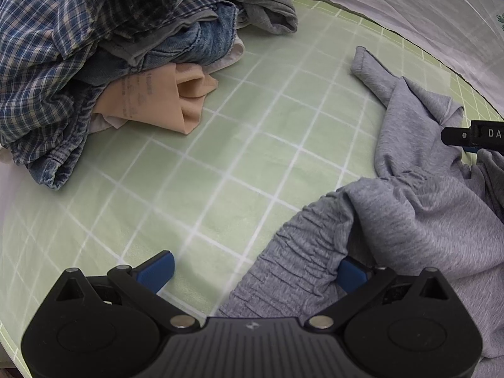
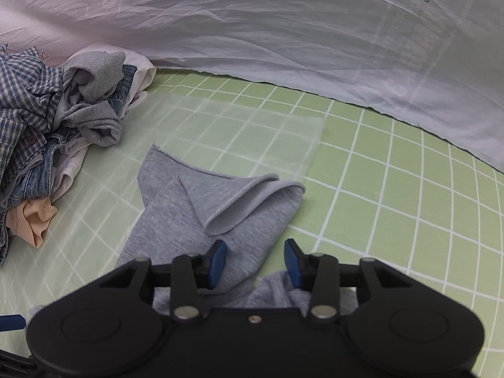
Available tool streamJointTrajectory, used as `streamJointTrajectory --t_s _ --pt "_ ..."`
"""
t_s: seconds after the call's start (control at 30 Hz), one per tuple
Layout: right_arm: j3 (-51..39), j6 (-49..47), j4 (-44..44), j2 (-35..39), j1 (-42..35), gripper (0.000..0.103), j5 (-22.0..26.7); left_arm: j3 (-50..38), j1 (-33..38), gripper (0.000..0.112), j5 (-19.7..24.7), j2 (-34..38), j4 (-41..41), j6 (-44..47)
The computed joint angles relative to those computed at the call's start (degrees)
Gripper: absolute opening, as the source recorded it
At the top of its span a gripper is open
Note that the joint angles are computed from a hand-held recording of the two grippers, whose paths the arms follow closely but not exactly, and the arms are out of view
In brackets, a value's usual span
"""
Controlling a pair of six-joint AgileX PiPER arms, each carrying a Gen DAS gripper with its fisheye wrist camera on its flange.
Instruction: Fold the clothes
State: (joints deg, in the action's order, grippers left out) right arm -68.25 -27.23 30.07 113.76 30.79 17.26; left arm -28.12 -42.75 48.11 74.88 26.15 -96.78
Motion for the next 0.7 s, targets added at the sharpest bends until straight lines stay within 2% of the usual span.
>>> streamJointTrajectory --t_s 0.03,0.1,0.2,0.33,0.43,0.5,0.57,0.6,0.7 --pt "-0.03 0.16 -0.52 -0.12 0.1 0.016 0.06 0.0 0.0 0.103 0.0 0.0 0.0 0.0" --pt "0.71 2.03 -3.87 -0.48 0.55 0.006 -1.72 -0.01 0.0 0.103 0.03 0.01 0.04 -0.09" --pt "1.6 -1.84 -0.51 -0.89 -0.5 0.003 -2.46 0.05 -0.24 0.103 0.16 -0.06 0.38 -0.59" --pt "2.17 0.86 -2.61 -1.49 -1.36 0.002 -2.89 0.08 -0.3 0.103 0.23 -0.12 0.53 -0.81" --pt "2.77 -4.92 2.82 -2.36 -1.58 0.005 -3.06 -0.01 -0.17 0.103 0.31 -0.17 0.47 -0.65" --pt "2.31 -8.74 6.32 -1.99 -1.49 0.024 -2.18 -0.06 0.05 0.103 0.38 -0.33 0.41 -0.22" --pt "1.82 -12.14 9.4 -1.58 -1.41 0.091 -1.22 -0.27 -0.08 0.103 0.59 -0.24 0.35 -0.43" --pt "1.56 -13.7 10.8 -1.36 -1.36 0.097 -0.72 -0.27 0.02 0.103 0.58 -0.28 0.33 -0.28" --pt "1.35 -15.73 11.24 -0.75 -0.56 0.094 -0.95 -0.49 -0.02 0.103 0.74 -0.18 0.24 -0.39"
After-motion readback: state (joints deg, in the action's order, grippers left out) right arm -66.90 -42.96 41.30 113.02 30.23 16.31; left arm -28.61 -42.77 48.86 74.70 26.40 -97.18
